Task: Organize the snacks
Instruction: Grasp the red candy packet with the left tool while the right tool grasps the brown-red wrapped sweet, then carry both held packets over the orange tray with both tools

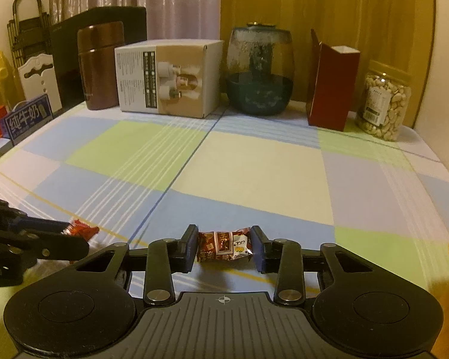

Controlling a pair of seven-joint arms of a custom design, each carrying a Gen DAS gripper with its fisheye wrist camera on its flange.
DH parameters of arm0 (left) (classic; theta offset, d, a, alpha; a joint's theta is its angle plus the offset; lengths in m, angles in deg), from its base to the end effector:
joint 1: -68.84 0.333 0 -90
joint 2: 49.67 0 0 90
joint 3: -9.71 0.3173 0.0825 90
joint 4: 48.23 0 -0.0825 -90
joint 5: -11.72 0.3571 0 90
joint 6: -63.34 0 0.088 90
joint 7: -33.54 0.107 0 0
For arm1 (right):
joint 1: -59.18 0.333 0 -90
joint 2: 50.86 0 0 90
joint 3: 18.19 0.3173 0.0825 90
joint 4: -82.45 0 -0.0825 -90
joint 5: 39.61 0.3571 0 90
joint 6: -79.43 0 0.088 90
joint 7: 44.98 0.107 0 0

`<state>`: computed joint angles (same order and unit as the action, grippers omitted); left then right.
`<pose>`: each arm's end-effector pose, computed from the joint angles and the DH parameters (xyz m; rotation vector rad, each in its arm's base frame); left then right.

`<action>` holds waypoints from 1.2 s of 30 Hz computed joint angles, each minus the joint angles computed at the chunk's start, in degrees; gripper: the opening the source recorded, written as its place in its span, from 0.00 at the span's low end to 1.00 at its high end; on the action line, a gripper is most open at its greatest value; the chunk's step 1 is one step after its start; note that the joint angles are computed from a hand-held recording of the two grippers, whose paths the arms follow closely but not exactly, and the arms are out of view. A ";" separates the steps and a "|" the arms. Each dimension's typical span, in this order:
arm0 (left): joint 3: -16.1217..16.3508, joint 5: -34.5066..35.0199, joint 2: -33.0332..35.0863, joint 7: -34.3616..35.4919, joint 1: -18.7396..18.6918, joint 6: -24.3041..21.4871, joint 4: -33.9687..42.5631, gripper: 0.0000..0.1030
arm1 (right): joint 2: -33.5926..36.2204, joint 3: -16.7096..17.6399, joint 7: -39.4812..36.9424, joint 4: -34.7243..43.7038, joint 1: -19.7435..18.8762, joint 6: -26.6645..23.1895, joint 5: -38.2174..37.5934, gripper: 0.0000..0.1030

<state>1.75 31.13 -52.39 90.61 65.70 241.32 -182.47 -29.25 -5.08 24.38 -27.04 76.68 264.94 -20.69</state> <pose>0.5091 -0.1292 0.4650 -1.8358 1.7553 -0.9070 0.5851 0.2876 0.4332 -1.9241 1.1533 -0.5459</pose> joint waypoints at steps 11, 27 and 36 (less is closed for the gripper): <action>1.31 -7.33 -4.51 5.09 -4.41 0.64 -3.78 0.17 | -9.17 -9.67 7.07 -8.78 8.92 -0.83 -0.70 0.37; -4.94 -2.50 -19.10 -5.07 -4.09 -5.41 -12.18 0.17 | -29.69 -23.90 63.79 -28.49 16.33 -3.16 -55.05 0.37; -6.41 -2.46 -27.02 -9.72 -8.71 -10.36 -15.73 0.17 | -41.90 -14.47 65.79 -38.54 7.02 -6.28 -52.35 0.37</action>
<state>-4.66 28.67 -79.41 80.89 56.99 230.95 -198.20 -71.15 -19.55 90.17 -65.58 83.70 258.67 -73.04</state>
